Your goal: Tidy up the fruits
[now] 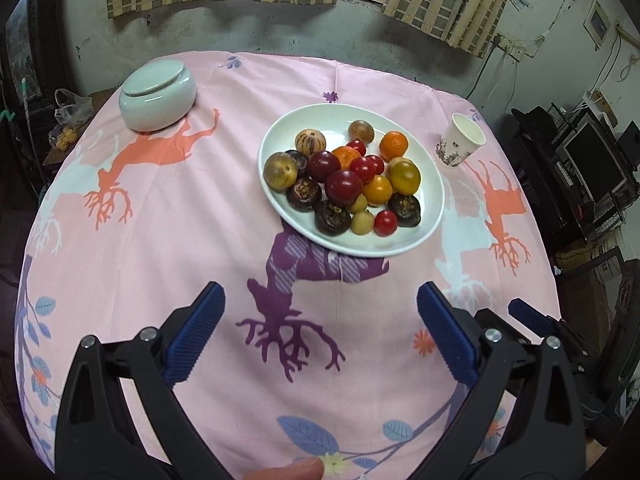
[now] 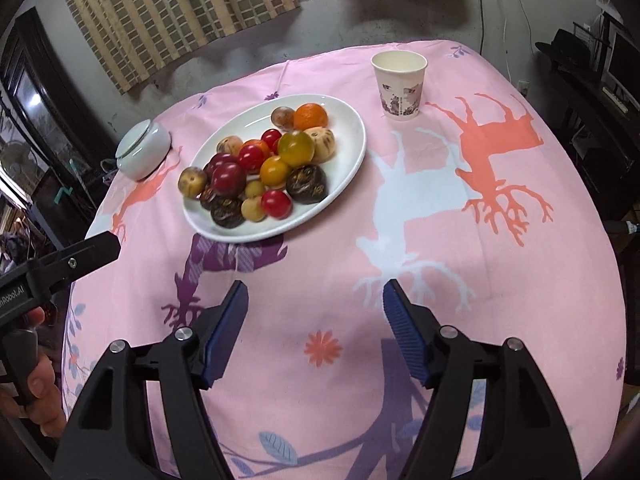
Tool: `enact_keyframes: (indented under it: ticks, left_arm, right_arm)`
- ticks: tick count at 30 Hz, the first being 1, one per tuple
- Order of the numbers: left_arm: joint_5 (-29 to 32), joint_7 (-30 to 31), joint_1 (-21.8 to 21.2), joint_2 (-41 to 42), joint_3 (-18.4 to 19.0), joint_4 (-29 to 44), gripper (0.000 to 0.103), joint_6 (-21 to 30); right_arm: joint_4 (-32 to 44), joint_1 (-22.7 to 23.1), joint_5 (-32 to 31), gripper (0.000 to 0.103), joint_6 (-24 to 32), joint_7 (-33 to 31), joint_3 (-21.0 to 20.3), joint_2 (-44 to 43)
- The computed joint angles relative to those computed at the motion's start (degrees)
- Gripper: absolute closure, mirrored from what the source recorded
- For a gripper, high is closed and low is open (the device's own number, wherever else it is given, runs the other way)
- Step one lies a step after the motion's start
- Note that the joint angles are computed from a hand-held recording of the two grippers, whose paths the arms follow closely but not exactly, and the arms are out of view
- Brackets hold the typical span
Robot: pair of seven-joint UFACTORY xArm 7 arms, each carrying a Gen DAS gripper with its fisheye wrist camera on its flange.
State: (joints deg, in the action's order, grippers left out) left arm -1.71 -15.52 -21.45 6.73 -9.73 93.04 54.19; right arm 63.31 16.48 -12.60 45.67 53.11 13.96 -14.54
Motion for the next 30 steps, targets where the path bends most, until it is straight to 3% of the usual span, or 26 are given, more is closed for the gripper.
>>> enact_keyframes:
  ticks: [15,30]
  left_arm:
    - [-0.99,2.34,0.38,-9.24,-0.83,-9.05,0.002,0.61]
    - [0.6,3.05,1.17,-14.44,-1.31,-14.24,0.002,0.84]
  right_arm:
    - [1.22,1.54,-3.28,0.031,6.78,4.51,3.77,-3.26]
    - [1.32,3.08,-4.69,0.031,10.11,7.95,5.8,-4.46]
